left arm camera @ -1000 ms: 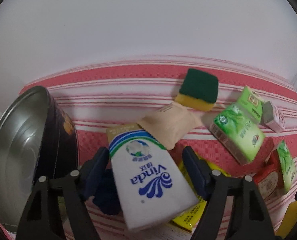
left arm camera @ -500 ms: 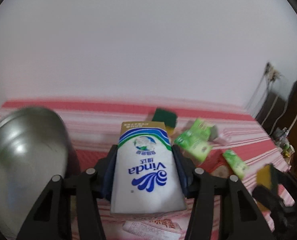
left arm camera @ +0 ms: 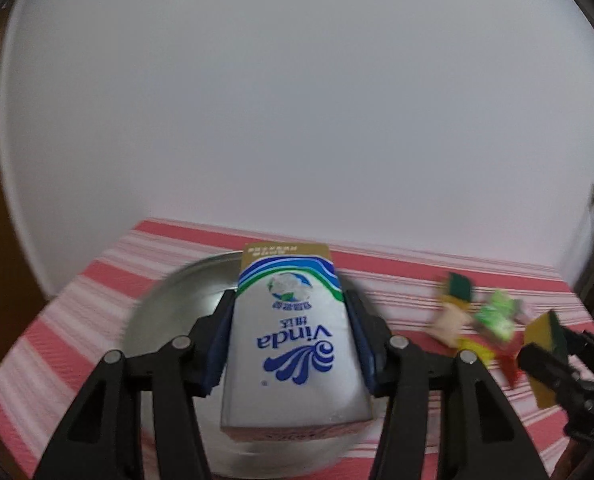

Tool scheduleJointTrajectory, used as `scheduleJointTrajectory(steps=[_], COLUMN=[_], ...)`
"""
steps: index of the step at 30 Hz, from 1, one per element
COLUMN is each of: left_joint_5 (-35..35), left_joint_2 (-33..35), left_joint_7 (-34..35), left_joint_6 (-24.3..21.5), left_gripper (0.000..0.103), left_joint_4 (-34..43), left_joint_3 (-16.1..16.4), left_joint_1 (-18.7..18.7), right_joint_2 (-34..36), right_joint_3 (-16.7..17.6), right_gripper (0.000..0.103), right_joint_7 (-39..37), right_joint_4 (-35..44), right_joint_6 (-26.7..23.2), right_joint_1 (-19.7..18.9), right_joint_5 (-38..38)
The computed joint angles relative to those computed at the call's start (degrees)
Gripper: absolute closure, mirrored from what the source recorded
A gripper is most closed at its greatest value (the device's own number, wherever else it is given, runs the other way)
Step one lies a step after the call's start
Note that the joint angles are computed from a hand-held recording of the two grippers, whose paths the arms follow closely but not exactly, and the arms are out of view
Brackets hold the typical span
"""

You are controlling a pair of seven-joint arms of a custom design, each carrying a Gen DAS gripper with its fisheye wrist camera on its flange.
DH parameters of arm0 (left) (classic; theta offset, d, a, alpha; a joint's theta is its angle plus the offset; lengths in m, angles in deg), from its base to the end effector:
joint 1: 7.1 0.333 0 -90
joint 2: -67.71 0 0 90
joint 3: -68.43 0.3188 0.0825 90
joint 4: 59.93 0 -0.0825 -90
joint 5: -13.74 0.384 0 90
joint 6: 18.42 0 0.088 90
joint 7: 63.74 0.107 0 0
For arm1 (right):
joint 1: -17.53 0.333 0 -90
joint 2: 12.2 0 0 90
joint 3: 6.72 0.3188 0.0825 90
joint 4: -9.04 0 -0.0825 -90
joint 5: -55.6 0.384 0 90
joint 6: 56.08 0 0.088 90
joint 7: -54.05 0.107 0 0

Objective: Organize objects
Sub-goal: 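Carry both items over the silver bowl and open both tools to drop them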

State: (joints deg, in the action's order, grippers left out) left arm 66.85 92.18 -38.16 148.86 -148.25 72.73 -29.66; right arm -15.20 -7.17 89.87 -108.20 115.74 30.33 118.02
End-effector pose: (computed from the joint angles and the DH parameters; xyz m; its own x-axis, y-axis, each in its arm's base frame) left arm 0.6660 -0.2829 0.5020 -0.0681 -0.9958 0.0619 -0.4966 -0.0200 -0.8678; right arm 0.5718 0.0599 0.5549 0.2539 -0.9500 -0.1819 -0.4996 0.0323 -0.8657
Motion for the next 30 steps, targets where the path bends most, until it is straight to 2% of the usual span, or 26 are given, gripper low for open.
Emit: scheduleJointTrajectory(steps=[1,4,6,12,16,18,20,22,24,25,27,30], left_joint_5=[2.06,1.39,1.12,-6.35,-7.60,-8.08,-8.53,-9.80,-8.17,-6.19,-2.30,1.48], left_joint_2=[-0.64,-2.30,-2.88,0.96,2.45,3.10,2.97,3.39,2.77,2.42,1.96,1.34], left_joint_7=[-2.68,-2.31,-2.64,3.93,6.23,6.71,6.75,7.18,4.83,2.44,-1.25,-3.82], left_joint_6=[-0.40,-1.98,-3.00,-7.56,-7.98,-8.87,-8.85,-9.46,-9.20,-8.93,-10.92,-11.57], left_gripper=[0.051,0.051,0.051,0.051,0.050,0.050,0.048,0.035,0.016,0.013,0.004,0.003], left_joint_4=[-1.20,-3.55,-4.56,-0.53,-0.03,0.63,0.17,0.55,-0.16,-0.61,-0.60,-1.13], left_joint_3=[1.96,1.03,0.27,-2.93,-2.21,-1.72,-1.29,-1.42,0.01,1.25,2.62,2.16], left_joint_1=[-0.72,1.94,2.82,6.26,5.69,5.22,5.39,5.59,4.47,3.54,1.99,2.33], right_joint_2=[1.33,6.66,10.64,21.20,25.20,26.02,26.56,26.56,27.08,27.05,26.83,26.86], right_joint_3=[0.37,2.43,3.71,4.78,5.11,8.53,14.72,16.34,18.79,19.77,18.81,18.28], right_gripper=[0.031,0.031,0.031,0.031,0.031,0.031,0.030,0.029,0.029,0.029,0.029,0.028], right_joint_7=[-0.17,2.42,6.80,21.79,27.50,24.99,18.50,17.70,14.83,12.46,12.01,10.52], right_joint_4=[1.46,7.19,11.37,21.16,24.51,25.30,25.58,25.79,26.60,26.59,26.64,26.88], right_joint_6=[-0.04,-1.32,-3.18,-5.69,-5.50,-6.15,-5.12,-5.90,-7.53,-7.35,-7.72,-7.47], right_joint_1=[0.42,0.48,-0.06,0.67,1.30,-1.32,-6.12,-7.39,-9.98,-10.78,-9.99,-9.41], right_joint_5=[0.25,-0.52,-4.06,-16.99,-24.01,-23.41,-18.57,-17.33,-12.88,-10.42,-9.62,-7.91])
